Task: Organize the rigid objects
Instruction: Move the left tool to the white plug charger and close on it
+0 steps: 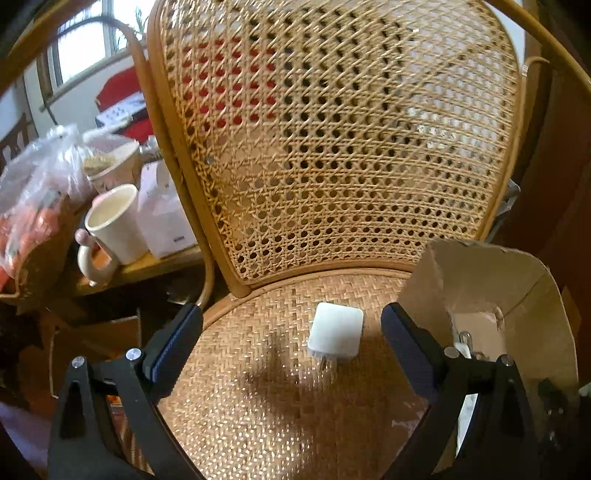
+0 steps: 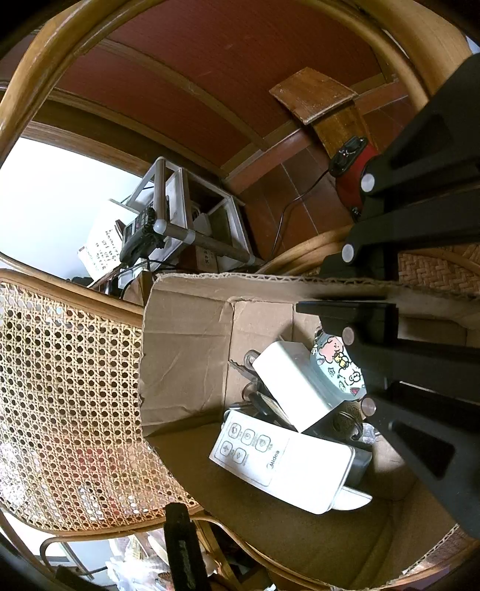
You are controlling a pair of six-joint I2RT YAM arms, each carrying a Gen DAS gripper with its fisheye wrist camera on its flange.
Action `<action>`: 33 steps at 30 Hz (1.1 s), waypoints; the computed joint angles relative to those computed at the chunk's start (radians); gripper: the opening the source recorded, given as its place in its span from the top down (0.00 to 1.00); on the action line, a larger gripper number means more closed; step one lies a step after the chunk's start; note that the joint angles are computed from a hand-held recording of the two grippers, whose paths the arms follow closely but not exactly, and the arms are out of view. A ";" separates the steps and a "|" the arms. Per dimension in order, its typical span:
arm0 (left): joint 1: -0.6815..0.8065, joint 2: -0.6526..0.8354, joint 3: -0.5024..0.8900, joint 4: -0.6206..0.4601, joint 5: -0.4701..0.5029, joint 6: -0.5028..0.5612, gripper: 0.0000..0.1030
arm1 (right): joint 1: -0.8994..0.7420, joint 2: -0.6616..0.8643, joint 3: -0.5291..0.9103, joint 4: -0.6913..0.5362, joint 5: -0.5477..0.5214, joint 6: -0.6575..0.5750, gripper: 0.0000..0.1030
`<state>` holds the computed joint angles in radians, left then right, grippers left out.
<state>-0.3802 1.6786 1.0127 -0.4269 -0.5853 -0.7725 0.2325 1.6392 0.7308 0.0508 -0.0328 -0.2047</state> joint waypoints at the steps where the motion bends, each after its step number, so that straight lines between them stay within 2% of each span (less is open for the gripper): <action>1: 0.018 0.008 -0.006 0.021 0.018 0.009 0.06 | 0.002 0.000 0.000 0.001 0.002 0.003 0.94; 10: 0.190 0.125 -0.043 0.187 0.275 0.084 0.06 | 0.006 -0.001 0.000 0.001 0.007 0.004 0.94; 15: 0.204 0.180 -0.042 0.232 0.342 0.120 0.06 | 0.013 -0.006 -0.007 0.009 0.018 -0.002 0.94; 19: 0.216 0.225 -0.007 0.199 0.409 0.150 0.06 | 0.014 -0.006 -0.007 0.009 0.019 -0.002 0.94; 22: 0.228 0.235 -0.030 0.245 0.448 0.153 0.06 | 0.013 -0.005 -0.006 0.007 0.017 -0.001 0.94; 25: 0.247 0.236 -0.071 0.311 0.475 0.105 0.05 | 0.014 -0.004 -0.005 0.007 0.019 -0.002 0.94; 27: 0.246 0.239 -0.076 0.316 0.460 0.078 0.05 | 0.013 0.000 -0.002 0.008 0.017 -0.002 0.94; 33: 0.202 0.268 -0.060 0.311 0.401 0.098 0.02 | 0.017 0.002 0.000 0.008 0.021 -0.001 0.94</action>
<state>-0.1777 1.9467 0.9527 -0.1155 -0.1845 -0.6748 0.2491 1.6417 0.7303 0.0584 -0.0116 -0.2054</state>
